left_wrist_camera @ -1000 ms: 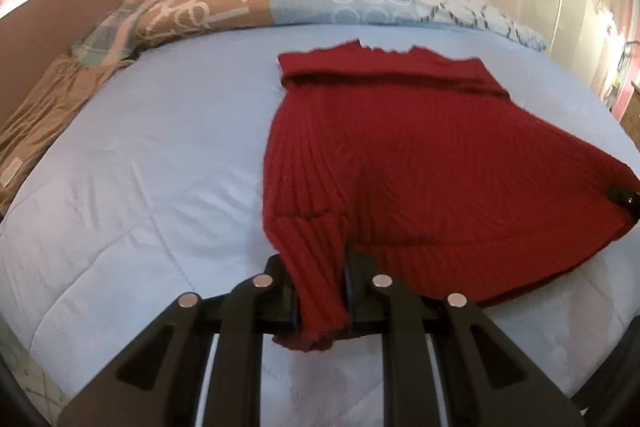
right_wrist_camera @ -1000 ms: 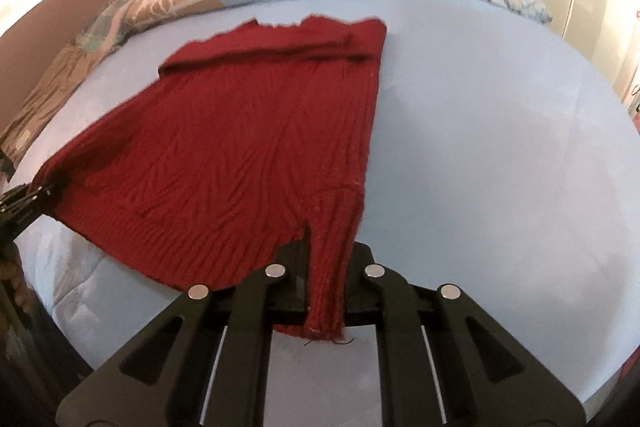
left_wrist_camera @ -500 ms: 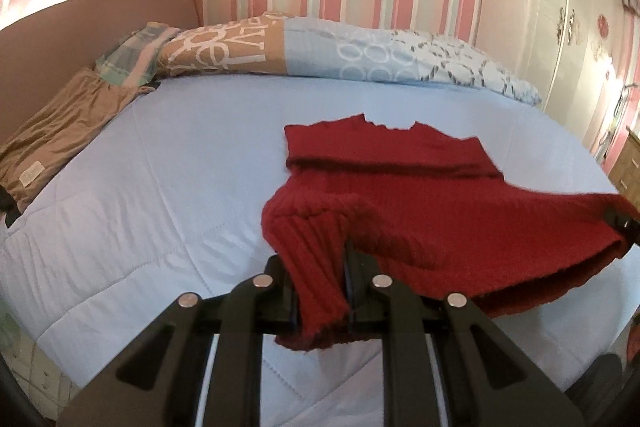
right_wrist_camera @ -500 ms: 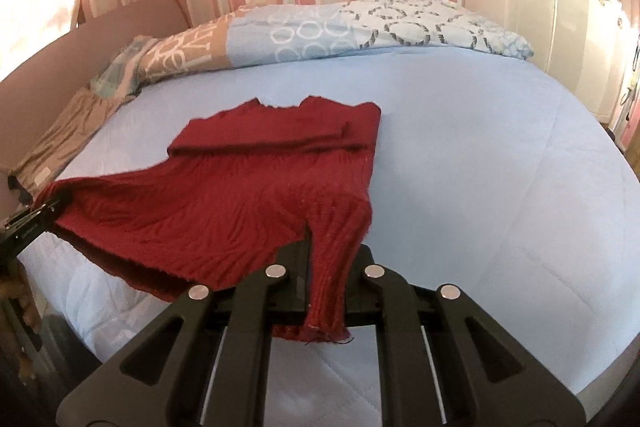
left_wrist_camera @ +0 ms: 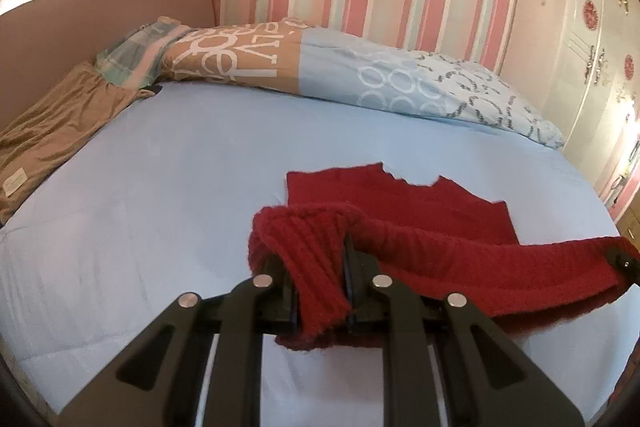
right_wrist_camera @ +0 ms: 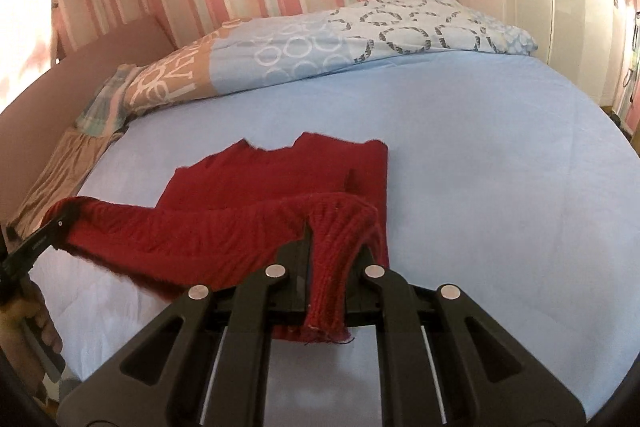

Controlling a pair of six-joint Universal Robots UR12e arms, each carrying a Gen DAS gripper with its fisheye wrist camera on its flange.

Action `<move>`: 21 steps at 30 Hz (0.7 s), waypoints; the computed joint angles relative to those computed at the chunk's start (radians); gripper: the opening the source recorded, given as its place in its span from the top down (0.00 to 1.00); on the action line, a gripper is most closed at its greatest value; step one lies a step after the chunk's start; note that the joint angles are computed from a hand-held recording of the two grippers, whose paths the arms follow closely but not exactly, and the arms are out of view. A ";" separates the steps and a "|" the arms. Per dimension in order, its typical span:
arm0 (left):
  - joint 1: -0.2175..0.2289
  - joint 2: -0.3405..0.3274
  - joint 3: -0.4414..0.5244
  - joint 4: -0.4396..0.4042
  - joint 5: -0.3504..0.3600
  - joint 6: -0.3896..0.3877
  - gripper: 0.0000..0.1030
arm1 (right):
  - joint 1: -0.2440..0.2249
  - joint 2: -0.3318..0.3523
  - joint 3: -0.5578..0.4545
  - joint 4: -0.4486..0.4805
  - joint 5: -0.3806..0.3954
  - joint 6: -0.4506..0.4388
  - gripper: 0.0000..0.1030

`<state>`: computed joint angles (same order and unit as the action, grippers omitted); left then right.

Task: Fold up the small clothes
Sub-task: 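Grasp the hem with the right tool while the left tool holds its hem corner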

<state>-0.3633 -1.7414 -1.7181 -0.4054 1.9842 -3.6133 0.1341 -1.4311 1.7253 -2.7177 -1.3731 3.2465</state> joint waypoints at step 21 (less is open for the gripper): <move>0.099 -0.276 0.310 -0.134 -0.045 0.004 0.84 | 0.007 0.335 -0.376 0.145 -0.039 0.007 0.91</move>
